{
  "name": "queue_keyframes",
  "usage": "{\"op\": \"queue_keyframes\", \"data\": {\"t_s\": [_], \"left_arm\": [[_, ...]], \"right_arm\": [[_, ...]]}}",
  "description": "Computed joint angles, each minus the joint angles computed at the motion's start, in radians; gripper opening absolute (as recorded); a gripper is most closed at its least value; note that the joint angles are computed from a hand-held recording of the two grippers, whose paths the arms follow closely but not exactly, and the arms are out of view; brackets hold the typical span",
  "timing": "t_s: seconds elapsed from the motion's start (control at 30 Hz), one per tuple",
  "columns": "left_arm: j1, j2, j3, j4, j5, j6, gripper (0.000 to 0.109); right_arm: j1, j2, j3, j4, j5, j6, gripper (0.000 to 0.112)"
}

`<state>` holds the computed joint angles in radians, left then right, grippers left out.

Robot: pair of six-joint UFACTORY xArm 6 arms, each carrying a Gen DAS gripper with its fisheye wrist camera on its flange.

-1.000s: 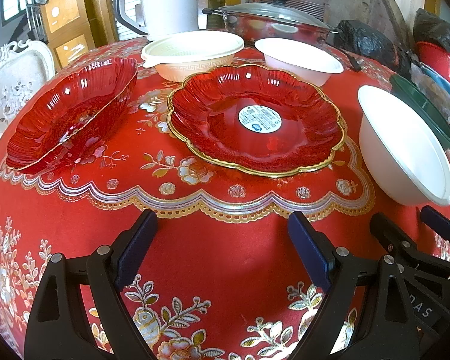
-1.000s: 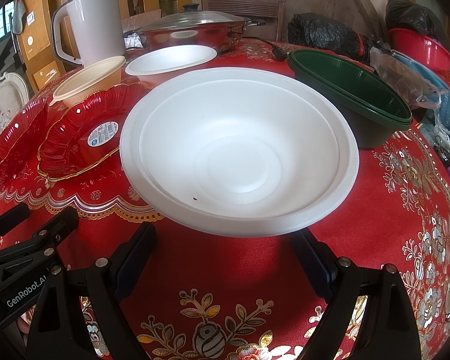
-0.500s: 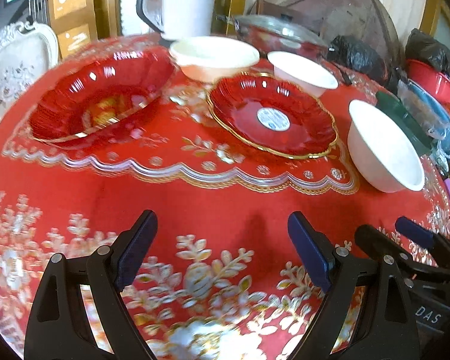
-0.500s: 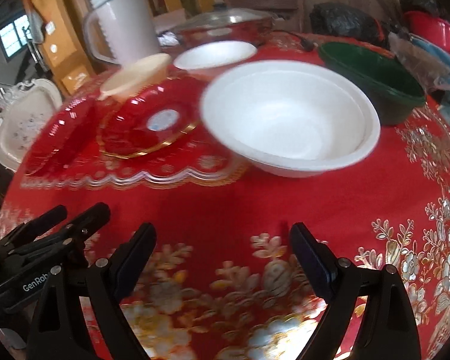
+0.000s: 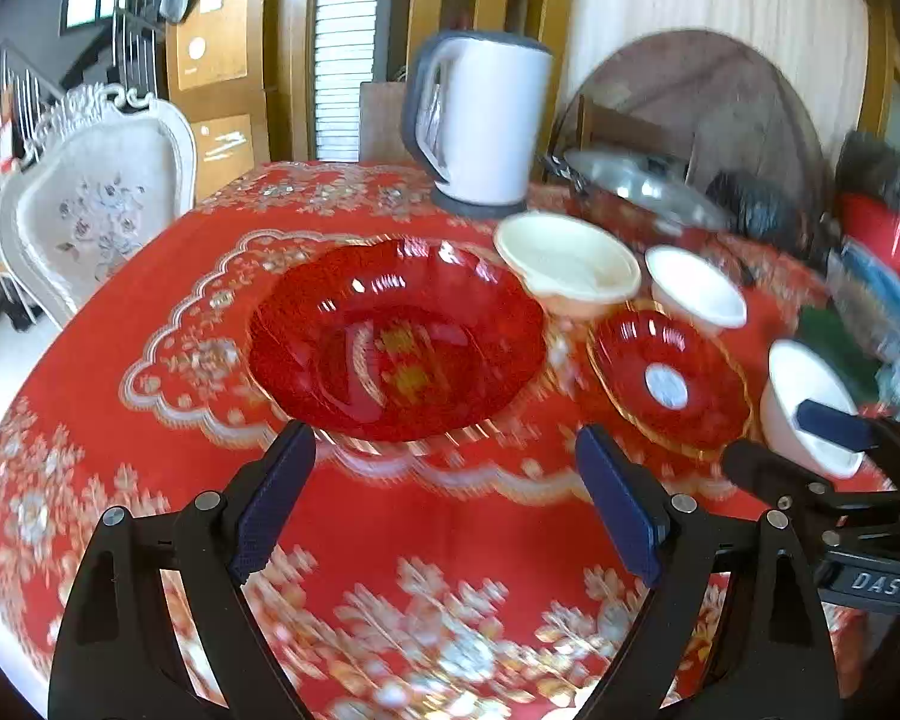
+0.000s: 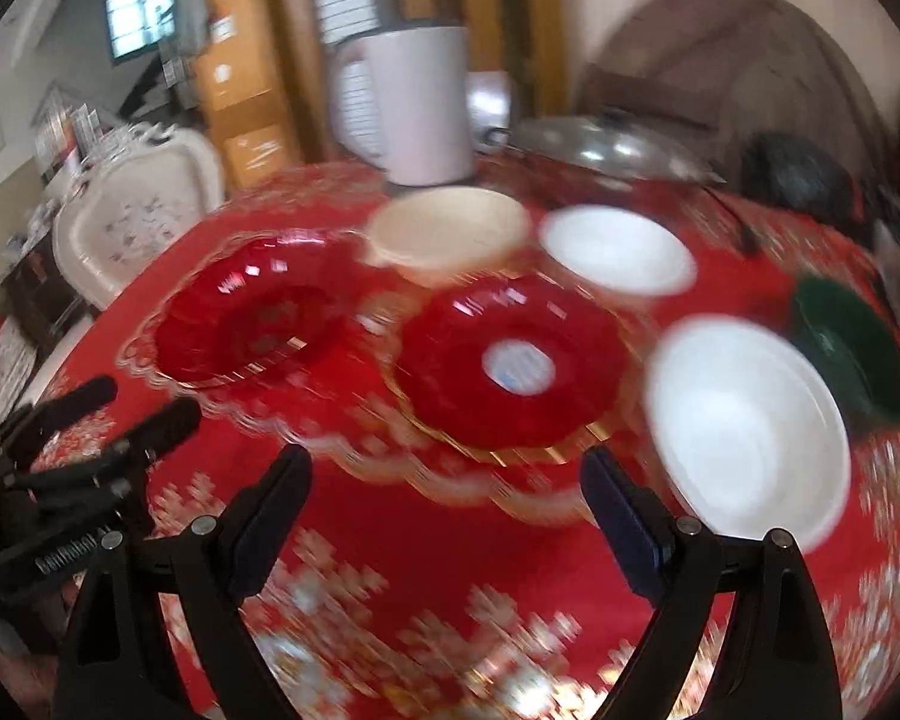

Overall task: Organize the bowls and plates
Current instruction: 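Move the left tool to the rim of the red 'WEDDING' plate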

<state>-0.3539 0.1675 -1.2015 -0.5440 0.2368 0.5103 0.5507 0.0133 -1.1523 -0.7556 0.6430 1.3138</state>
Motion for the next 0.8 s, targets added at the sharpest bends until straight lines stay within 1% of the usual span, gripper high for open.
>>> {"op": "queue_keyframes", "data": {"t_s": [0.03, 0.07, 0.1, 0.13, 0.27, 0.3, 0.43, 0.5, 0.57, 0.63, 0.67, 0.73, 0.8], "left_arm": [[0.021, 0.033, -0.045, 0.017, 0.006, 0.003, 0.089], [0.031, 0.048, -0.06, 0.075, -0.008, -0.036, 0.089], [0.047, 0.068, -0.081, 0.168, -0.022, -0.11, 0.089], [0.062, 0.095, -0.118, 0.22, -0.017, -0.155, 0.089], [0.106, 0.194, -0.245, 0.406, 0.036, -0.335, 0.089], [0.112, 0.213, -0.268, 0.427, 0.05, -0.351, 0.089], [0.125, 0.29, -0.377, 0.415, 0.126, -0.332, 0.089], [0.128, 0.323, -0.428, 0.455, 0.17, -0.378, 0.089], [0.132, 0.373, -0.516, 0.503, 0.263, -0.44, 0.089], [0.139, 0.444, -0.641, 0.482, 0.395, -0.439, 0.089], [0.142, 0.465, -0.673, 0.468, 0.419, -0.429, 0.089], [0.144, 0.489, -0.702, 0.468, 0.422, -0.424, 0.089], [0.145, 0.506, -0.722, 0.456, 0.427, -0.417, 0.089]], "right_arm": [[-0.006, 0.036, -0.047, 0.021, -0.013, -0.044, 0.091], [-0.012, 0.065, -0.082, 0.034, -0.021, -0.072, 0.091], [-0.017, 0.095, -0.122, 0.051, -0.021, -0.104, 0.091], [-0.025, 0.141, -0.178, 0.087, -0.019, -0.154, 0.091], [-0.055, 0.275, -0.343, 0.215, -0.013, -0.29, 0.091], [-0.059, 0.293, -0.365, 0.239, -0.013, -0.31, 0.091], [-0.078, 0.389, -0.478, 0.377, -0.016, -0.433, 0.091], [-0.085, 0.43, -0.535, 0.425, 0.008, -0.478, 0.091], [-0.095, 0.471, -0.589, 0.492, 0.023, -0.534, 0.091], [-0.103, 0.502, -0.636, 0.529, 0.048, -0.56, 0.091], [-0.107, 0.516, -0.653, 0.548, 0.056, -0.573, 0.091], [-0.112, 0.534, -0.68, 0.575, 0.078, -0.589, 0.091], [-0.12, 0.552, -0.701, 0.623, 0.076, -0.626, 0.09]]}}
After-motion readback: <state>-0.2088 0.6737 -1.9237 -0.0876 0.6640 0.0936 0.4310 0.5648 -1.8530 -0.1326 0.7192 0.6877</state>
